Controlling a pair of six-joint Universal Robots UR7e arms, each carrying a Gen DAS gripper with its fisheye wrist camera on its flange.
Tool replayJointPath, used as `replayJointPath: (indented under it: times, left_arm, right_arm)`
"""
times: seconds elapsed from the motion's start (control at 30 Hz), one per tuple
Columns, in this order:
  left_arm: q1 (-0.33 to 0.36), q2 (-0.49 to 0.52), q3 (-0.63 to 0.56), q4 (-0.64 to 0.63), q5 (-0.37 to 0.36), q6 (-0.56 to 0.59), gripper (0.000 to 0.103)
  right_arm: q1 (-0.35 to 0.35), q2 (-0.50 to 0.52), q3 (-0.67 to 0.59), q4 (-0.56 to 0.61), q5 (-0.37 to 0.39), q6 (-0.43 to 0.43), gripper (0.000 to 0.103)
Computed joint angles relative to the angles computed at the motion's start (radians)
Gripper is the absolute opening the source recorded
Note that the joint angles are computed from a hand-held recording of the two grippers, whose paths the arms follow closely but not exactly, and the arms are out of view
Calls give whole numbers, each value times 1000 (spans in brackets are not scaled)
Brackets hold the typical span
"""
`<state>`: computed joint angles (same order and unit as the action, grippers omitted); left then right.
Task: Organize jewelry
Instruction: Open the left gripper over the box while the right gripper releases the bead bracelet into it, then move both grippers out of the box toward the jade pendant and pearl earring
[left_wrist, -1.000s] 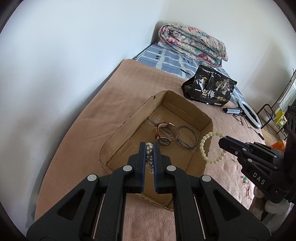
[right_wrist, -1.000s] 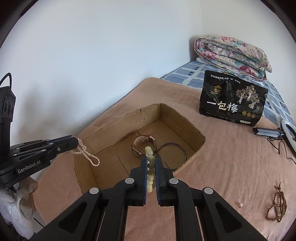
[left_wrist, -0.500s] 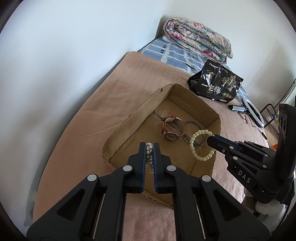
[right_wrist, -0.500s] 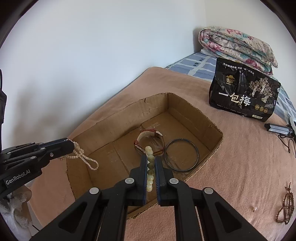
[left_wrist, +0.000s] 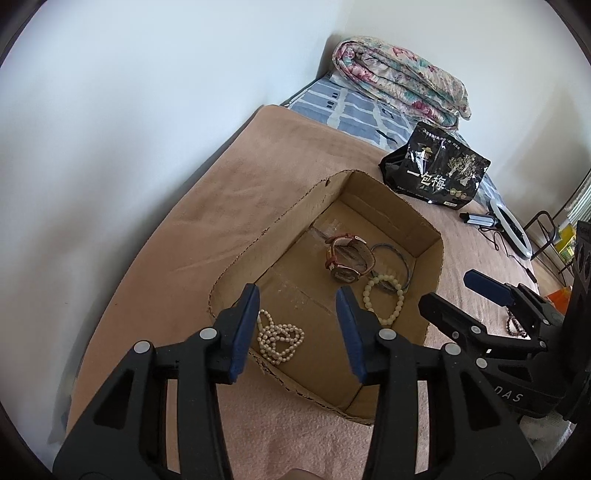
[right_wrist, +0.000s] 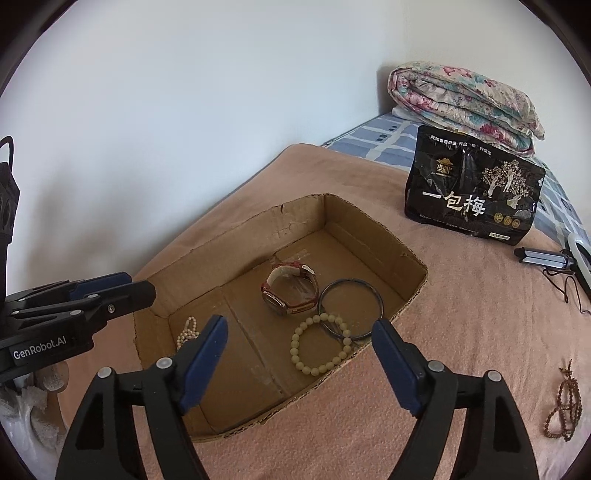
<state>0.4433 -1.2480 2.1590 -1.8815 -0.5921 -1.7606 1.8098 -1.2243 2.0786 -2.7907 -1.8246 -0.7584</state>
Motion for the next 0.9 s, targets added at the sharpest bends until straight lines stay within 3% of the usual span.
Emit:
replayJointPath:
  times: [0.5, 0.9]
  left_arm:
    - [-29, 30, -24, -3, 23, 8, 44]
    - [-37, 129, -77, -155, 44, 184, 44]
  right_arm:
    - [-31, -104, 38, -1, -4, -12, 96]
    - [-120, -243, 55, 24, 25, -23, 103]
